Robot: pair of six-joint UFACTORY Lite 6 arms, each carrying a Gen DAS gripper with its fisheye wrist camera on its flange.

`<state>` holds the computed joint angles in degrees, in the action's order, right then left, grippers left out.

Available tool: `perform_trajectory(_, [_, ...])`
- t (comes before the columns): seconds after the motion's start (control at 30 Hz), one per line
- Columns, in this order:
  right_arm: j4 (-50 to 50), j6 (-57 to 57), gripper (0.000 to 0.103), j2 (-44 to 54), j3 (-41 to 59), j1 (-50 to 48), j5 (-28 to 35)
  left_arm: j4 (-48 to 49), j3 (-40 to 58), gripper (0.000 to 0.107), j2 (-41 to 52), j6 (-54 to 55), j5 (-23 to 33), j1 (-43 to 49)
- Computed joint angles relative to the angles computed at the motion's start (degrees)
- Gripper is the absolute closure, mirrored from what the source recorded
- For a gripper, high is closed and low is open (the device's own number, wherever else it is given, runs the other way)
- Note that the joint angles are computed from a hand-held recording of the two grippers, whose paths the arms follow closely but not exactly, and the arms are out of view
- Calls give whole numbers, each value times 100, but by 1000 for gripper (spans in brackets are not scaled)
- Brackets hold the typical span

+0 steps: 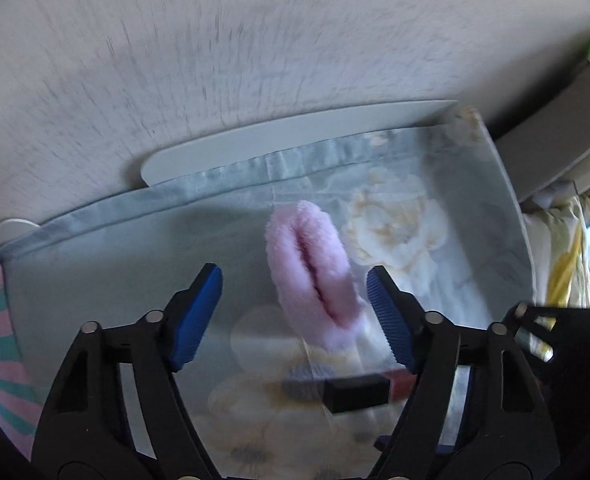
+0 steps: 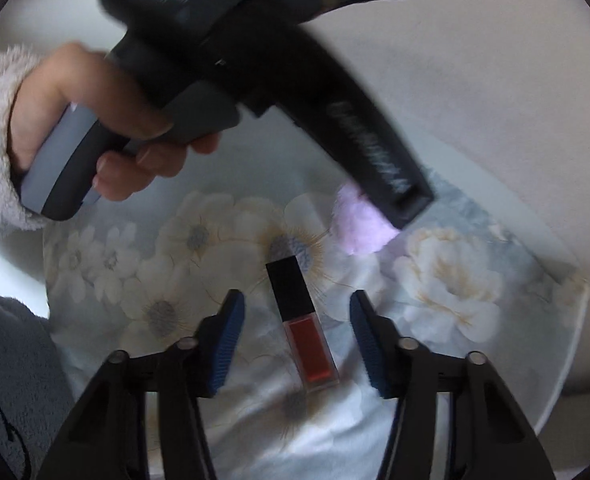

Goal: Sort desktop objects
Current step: 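Grasp the pink fuzzy item with left tool while right tool grasps the red lipstick, then carry pink item and red lipstick into the cardboard box and release both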

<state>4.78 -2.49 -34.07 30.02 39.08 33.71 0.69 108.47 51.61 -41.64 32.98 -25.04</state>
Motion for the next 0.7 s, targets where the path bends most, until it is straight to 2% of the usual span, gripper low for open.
perform_trajectory(0.03, [-101, 1, 72, 133, -48, 58, -118, -140, 64, 45, 87, 72, 2, 33])
perform_trajectory(0.07, [-201, -5, 72, 259, -92, 127, -214, -388, 129, 53, 173, 227, -2, 75])
perform_trajectory(0.1, [-338, 47, 74, 347, -131, 209, -279, -614, 147, 56, 210, 393, -47, 105])
perform_trajectory(0.13, [-541, 185, 78, 417, -166, 321, -325, -788, 202, 64, 261, 519, -62, 119])
perform_trajectory(0.17, [-684, 289, 79, 366, -220, 404, -385, -847, 284, 72, 311, 562, -25, 118])
perform_trajectory(0.27, [-768, 352, 83, 402, -146, 500, -300, -775, 733, 81, 528, 508, 302, 68])
perform_trajectory(0.43, [-1209, 873, 85, 428, -6, 910, -73, -686, 1108, 83, 661, 505, 603, 2])
perform_trajectory(0.53, [-1137, 1008, 85, 362, 47, 984, 46, -1117, 522, 83, 186, 786, 315, 51])
perform_trajectory(0.7, [-1012, 1384, 85, 93, 228, 1052, 389, -453, -380, 83, -831, 314, 241, -59])
